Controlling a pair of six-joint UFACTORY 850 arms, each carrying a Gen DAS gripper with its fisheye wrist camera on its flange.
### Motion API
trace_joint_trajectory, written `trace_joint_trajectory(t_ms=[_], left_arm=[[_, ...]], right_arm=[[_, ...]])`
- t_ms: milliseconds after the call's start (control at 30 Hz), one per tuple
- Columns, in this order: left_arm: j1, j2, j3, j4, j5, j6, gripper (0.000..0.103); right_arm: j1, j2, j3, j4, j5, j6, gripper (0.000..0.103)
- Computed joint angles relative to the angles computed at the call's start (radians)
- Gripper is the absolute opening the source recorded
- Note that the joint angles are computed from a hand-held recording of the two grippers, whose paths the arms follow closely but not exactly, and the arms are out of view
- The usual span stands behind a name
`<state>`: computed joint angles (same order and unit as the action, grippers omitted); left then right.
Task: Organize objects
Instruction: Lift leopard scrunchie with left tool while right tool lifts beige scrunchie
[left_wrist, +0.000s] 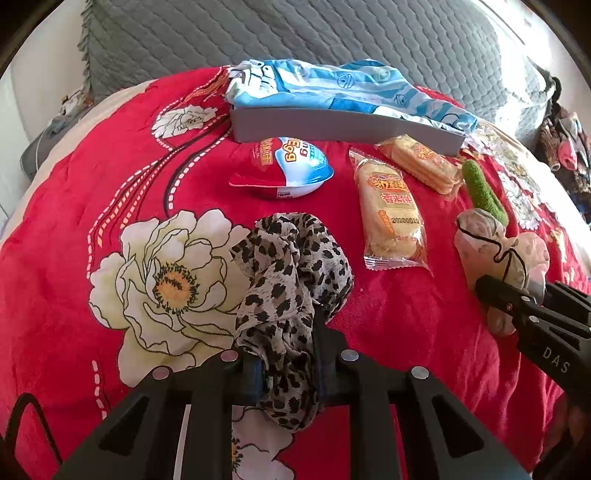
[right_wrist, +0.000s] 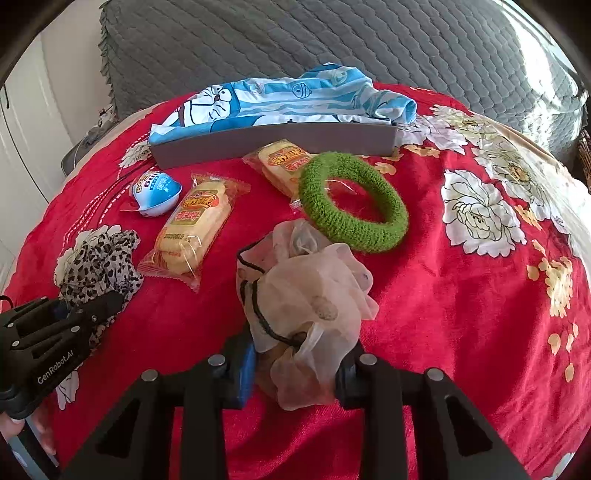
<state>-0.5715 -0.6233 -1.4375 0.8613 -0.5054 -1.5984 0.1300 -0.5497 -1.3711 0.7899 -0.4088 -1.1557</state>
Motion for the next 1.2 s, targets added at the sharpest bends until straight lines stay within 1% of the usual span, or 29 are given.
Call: trace_joint_trajectory(t_ms=[100, 233, 300, 633, 667, 867, 1000, 1200], left_arm=[[-0.001, 0.001, 0.002, 0.000, 0.000, -0.003, 0.018], [-0.017, -0.010, -0.024, 0.007, -0.060, 0.037, 0.013], [-0.022, -0.009, -0.025, 0.021, -0.073, 0.031, 0.011], [-0.018, 0.041, 0.010, 0.034, -0.034, -0.011, 0.008], [-0.020, 0.047, 0.008, 0.035, -0.039, -0.011, 0.008], [-0.026, 0.062, -0.040, 0.007, -0.097, 0.047, 0.008], [-0.026, 0.070, -0.078, -0.013, -0.120, 0.061, 0.008], [-0.030, 0.059, -0.172, -0.022, -0.200, 0.115, 0.008]], right_arm=[[-0.002, 0.001, 0.000, 0.011, -0.005, -0.009, 0.028], [-0.005, 0.008, 0.008, 0.035, -0.016, -0.038, 0.022], [-0.006, 0.014, 0.013, 0.046, -0.023, -0.054, 0.021], [-0.018, 0.045, 0.027, 0.085, -0.053, -0.100, 0.020], [-0.019, 0.048, 0.027, 0.086, -0.056, -0.102, 0.020], [-0.022, 0.068, 0.002, 0.033, -0.077, -0.056, 0.020], [-0.019, 0.081, -0.030, 0.020, -0.095, -0.036, 0.020], [-0.011, 0.101, -0.082, 0.032, -0.115, -0.027, 0.020]])
